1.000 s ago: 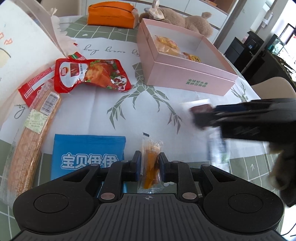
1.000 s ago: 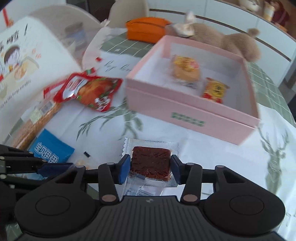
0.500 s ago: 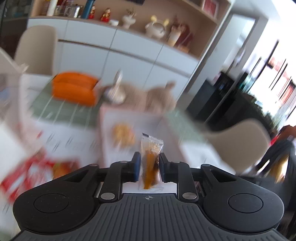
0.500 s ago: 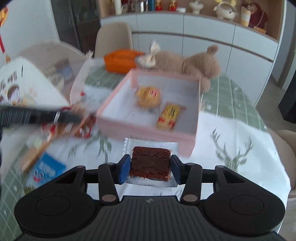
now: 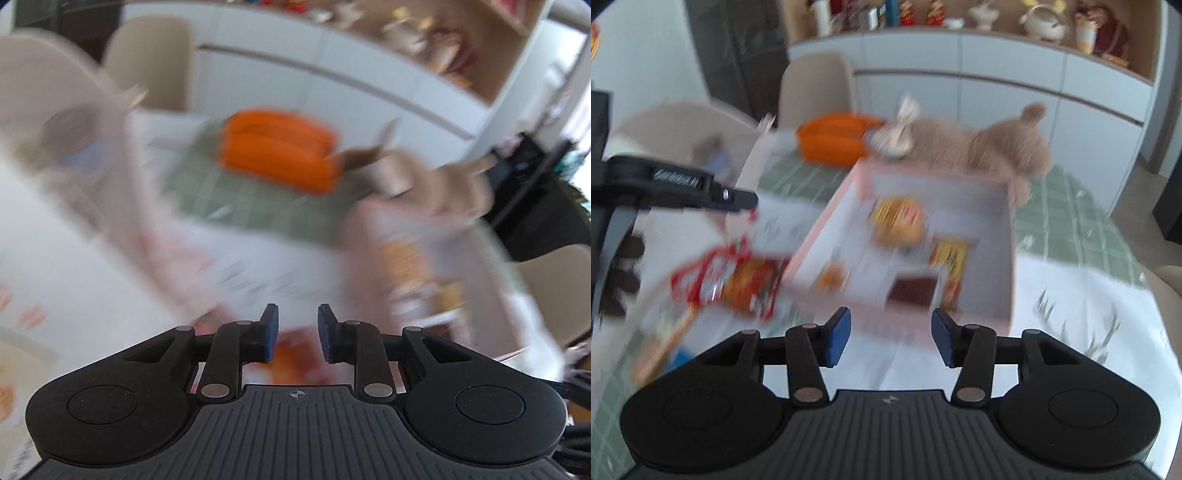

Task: Organize snacks
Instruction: 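Move the left tool to the red stick packets while the right tool moves over the red chicken-leg bag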

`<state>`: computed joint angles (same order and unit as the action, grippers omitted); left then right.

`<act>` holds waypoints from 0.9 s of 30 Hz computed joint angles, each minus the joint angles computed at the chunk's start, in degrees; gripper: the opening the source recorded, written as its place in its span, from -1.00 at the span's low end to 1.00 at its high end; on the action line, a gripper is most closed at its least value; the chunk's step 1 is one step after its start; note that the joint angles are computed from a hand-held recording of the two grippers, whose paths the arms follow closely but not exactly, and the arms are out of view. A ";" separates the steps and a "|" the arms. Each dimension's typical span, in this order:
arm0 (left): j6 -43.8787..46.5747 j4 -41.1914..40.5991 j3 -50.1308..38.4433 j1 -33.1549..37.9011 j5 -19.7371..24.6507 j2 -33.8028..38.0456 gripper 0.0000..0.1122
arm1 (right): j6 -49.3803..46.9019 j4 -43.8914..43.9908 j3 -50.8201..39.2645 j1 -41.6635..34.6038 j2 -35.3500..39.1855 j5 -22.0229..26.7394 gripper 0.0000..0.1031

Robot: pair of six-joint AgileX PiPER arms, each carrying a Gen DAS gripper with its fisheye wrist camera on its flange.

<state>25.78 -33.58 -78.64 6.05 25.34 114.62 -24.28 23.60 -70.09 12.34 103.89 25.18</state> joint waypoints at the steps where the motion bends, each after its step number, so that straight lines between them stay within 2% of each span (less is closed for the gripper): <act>1: -0.57 0.96 0.54 0.56 -0.50 0.83 -0.53 | -0.20 -0.49 2.21 0.82 -0.72 -0.53 -0.07; 3: 0.42 0.81 1.27 1.31 -1.03 2.86 -0.53 | -0.18 -1.29 5.33 2.24 -1.62 -1.03 -0.07; 6: 9.91 -8.08 5.12 1.14 -4.25 2.25 -0.54 | 0.68 -1.32 9.11 3.79 -2.40 -1.40 -0.07; 8: 13.21 -12.92 7.45 1.49 -2.39 1.05 -0.52 | 1.82 -1.46 11.46 4.33 -3.14 -1.65 -0.07; 11: 22.13 -22.08 13.92 0.05 -2.99 -2.14 -0.51 | 3.89 -2.00 14.13 4.90 -3.72 -2.50 -0.06; 14: 24.74 -26.41 17.53 -0.98 -0.71 -4.17 -0.51 | 8.15 -4.76 15.20 5.25 -3.92 -2.70 -0.06; 21: 21.35 -20.94 19.45 -2.18 1.26 -7.35 -0.50 | 11.86 -5.26 12.60 7.55 -3.23 -2.40 -0.03; 22: 22.87 -21.73 19.80 -1.40 0.40 -8.15 -0.44 | 13.33 -5.73 11.84 8.36 -2.98 -2.44 0.04; 24: 23.60 -20.78 21.43 -0.88 -7.61 -10.44 -0.47 | 16.62 -6.35 10.24 9.93 -2.13 -3.35 0.14; 25: 22.75 -19.55 21.11 -0.38 -10.17 -10.13 -0.48 | 18.66 -6.91 9.06 10.74 -1.26 -3.98 0.21; 26: 20.41 -16.63 19.43 0.88 -10.57 -8.87 -0.48 | 22.24 -8.53 8.07 11.82 -0.54 -4.97 0.24; 27: 19.65 -15.20 16.59 2.77 -8.69 -6.59 -0.48 | 26.38 -10.70 6.94 12.88 0.30 -5.73 0.27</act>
